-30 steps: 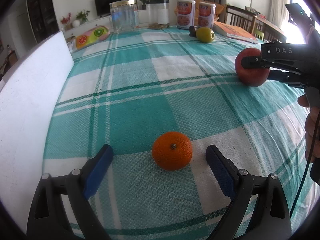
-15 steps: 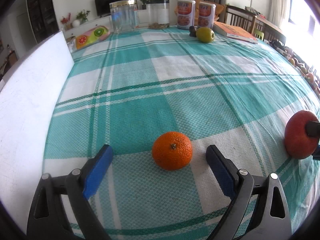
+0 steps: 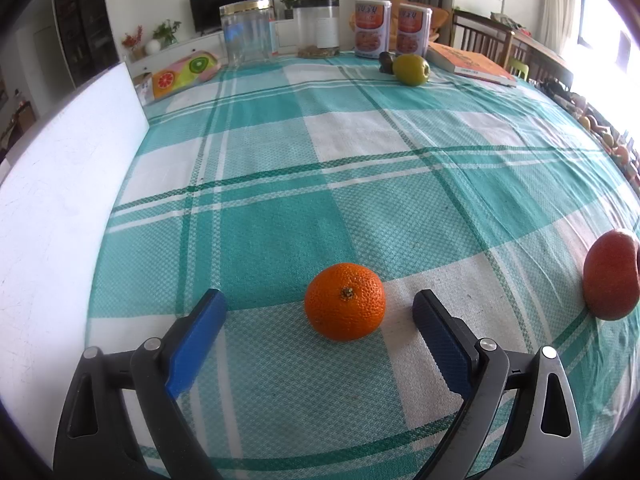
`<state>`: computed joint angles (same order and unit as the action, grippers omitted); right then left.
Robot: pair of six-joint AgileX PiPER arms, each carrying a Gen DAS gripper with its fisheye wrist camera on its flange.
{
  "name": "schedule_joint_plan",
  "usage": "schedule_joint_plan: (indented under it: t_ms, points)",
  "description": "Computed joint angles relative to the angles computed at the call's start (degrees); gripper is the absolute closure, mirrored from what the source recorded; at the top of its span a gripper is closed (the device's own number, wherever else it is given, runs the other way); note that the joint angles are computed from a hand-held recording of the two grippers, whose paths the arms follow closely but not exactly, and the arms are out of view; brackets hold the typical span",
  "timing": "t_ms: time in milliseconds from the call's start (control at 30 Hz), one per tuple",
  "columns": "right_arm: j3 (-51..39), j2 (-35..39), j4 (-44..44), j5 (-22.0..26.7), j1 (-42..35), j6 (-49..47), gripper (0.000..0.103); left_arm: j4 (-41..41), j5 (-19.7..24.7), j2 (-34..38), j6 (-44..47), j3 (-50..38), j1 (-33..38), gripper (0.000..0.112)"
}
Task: Organize fruits
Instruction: 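Grasp the mandarin with the left tool while the right tool holds the apple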
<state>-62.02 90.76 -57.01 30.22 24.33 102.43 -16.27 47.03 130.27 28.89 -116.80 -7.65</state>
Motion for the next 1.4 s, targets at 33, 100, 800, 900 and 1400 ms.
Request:
schedule_joint_plan:
  t_ms: [33,100,800,900,1400]
  points:
    - [-0.8,0.6,-3.3,2.1,2.3,1.4,0.01,0.0,0.1,0.1,0.0,-0.1,0.0,0.016]
    - [-2.5,1.9,-4.0,2.8,4.2,-1.6,0.009,0.0,0.1,0.0,0.0,-0.1,0.0,0.016]
    - [-5.1,6.4,10.1,-1.3,0.7,-14.9,0.009,-17.5,10.3,-1.0,14.1,0.8,7.3,0.017]
    - [-7.7,8.5,13.5,0.6,0.9,-19.7,0.009,-13.7,8.2,-0.3,11.8,-0.7,5.7,0.018]
    - [-21.0,19.2,13.3,13.0,2.7,-27.6,0.034,-13.5,8.2,-4.3,9.9,3.8,5.4,0.079]
